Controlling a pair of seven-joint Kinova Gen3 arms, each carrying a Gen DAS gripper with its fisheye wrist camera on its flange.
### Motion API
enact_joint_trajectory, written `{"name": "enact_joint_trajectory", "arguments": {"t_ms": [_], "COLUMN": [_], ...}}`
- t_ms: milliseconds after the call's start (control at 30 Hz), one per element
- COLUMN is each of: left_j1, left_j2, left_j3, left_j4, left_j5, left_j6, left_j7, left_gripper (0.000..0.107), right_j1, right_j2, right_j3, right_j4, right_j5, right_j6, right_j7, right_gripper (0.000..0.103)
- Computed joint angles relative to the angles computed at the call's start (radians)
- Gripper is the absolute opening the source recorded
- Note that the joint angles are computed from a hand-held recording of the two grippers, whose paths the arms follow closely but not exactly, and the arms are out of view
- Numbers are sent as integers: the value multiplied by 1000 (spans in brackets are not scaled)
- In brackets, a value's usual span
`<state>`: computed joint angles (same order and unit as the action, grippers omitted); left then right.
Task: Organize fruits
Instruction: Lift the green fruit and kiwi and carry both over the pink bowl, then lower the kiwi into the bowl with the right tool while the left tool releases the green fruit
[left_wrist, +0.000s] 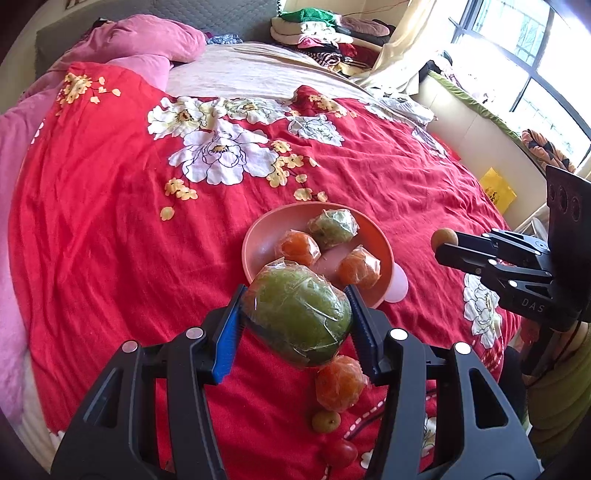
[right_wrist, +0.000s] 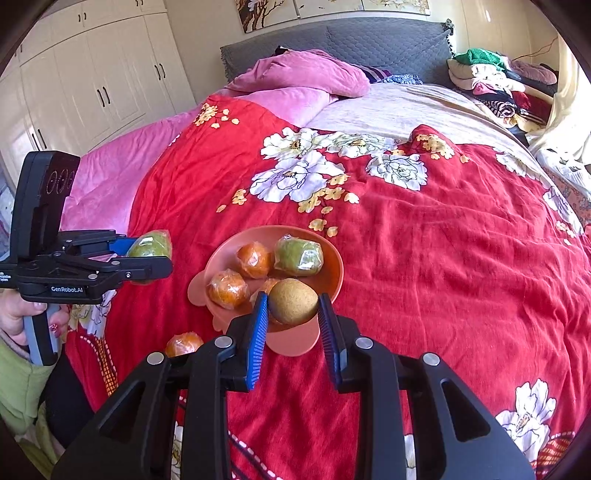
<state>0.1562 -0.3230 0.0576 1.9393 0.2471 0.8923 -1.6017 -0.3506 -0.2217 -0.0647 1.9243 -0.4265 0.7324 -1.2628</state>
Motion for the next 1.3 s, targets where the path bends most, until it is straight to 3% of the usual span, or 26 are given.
{"name": "enact_joint_trajectory", "arguments": {"t_ms": [767, 1300], "left_j1": [-5, -12], "left_j2": [110, 145], "left_j3": [1, 3], "left_j4": [-3, 9], "left_j5": [6, 17], "left_j6": [-66, -93], "left_j7": [-29, -38], "left_gripper": [44, 44], "right_j1": [13, 14], "right_j2": [87, 142], "right_j3": [-23, -61], "right_j4": [-31, -44], "right_j5": [11, 88], "right_j6": [-36, -63], "right_j7": [-9, -88], "right_gripper": [26, 26]}}
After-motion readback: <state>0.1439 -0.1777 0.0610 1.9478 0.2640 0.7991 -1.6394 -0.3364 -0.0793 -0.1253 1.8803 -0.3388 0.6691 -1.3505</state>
